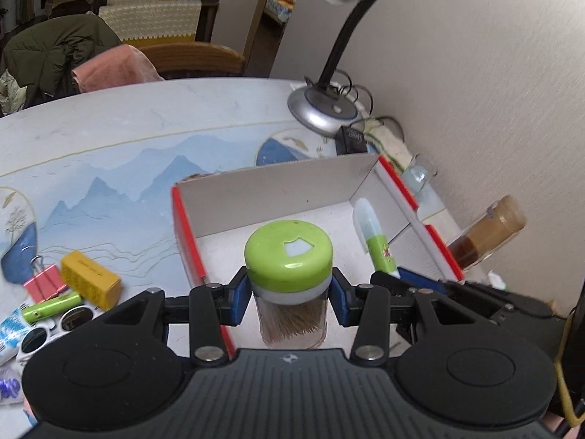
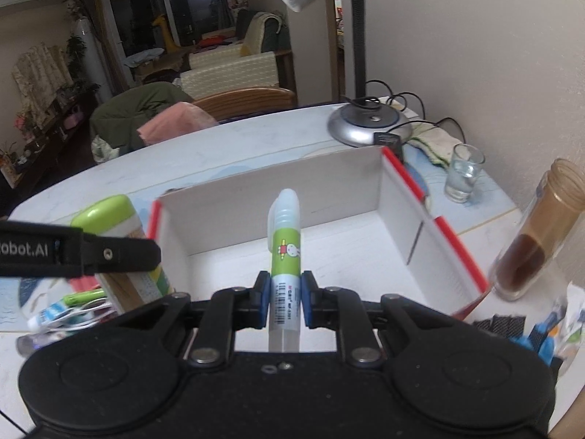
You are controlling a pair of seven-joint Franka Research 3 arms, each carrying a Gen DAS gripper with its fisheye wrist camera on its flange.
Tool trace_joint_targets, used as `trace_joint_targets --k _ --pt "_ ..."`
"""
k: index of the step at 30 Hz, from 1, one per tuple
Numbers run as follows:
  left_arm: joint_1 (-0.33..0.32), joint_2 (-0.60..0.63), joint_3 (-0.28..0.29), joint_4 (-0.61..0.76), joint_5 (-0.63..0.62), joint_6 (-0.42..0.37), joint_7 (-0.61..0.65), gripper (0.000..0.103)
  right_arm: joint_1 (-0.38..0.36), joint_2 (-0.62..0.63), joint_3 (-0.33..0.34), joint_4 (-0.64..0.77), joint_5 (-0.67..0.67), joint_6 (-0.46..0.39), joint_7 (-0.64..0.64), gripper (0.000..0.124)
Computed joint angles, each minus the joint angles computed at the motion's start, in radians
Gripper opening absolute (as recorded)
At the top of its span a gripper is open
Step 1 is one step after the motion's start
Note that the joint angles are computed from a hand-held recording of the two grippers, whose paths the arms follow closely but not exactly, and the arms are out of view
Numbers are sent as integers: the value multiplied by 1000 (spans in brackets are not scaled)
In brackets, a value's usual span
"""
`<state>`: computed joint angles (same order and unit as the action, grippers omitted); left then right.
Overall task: Organize rigid objects
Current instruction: 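Carry the toothpick jar with left tool while right tool carries the glue stick into the red shoebox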
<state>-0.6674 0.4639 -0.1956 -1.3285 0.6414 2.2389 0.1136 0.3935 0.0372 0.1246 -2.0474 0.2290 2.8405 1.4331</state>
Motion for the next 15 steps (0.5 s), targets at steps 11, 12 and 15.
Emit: trace_joint_targets --k 11,12,15 --pt "-4 273 16 336 -169 -149 192 44 -24 150 -20 141 -21 -74 -81 16" --pt "-8 298 20 370 -182 -164 209 44 -27 162 -20 151 -17 -81 -92 16" --pt "-16 362 31 457 -220 -192 256 44 -34 201 -22 189 -9 -111 -114 16"
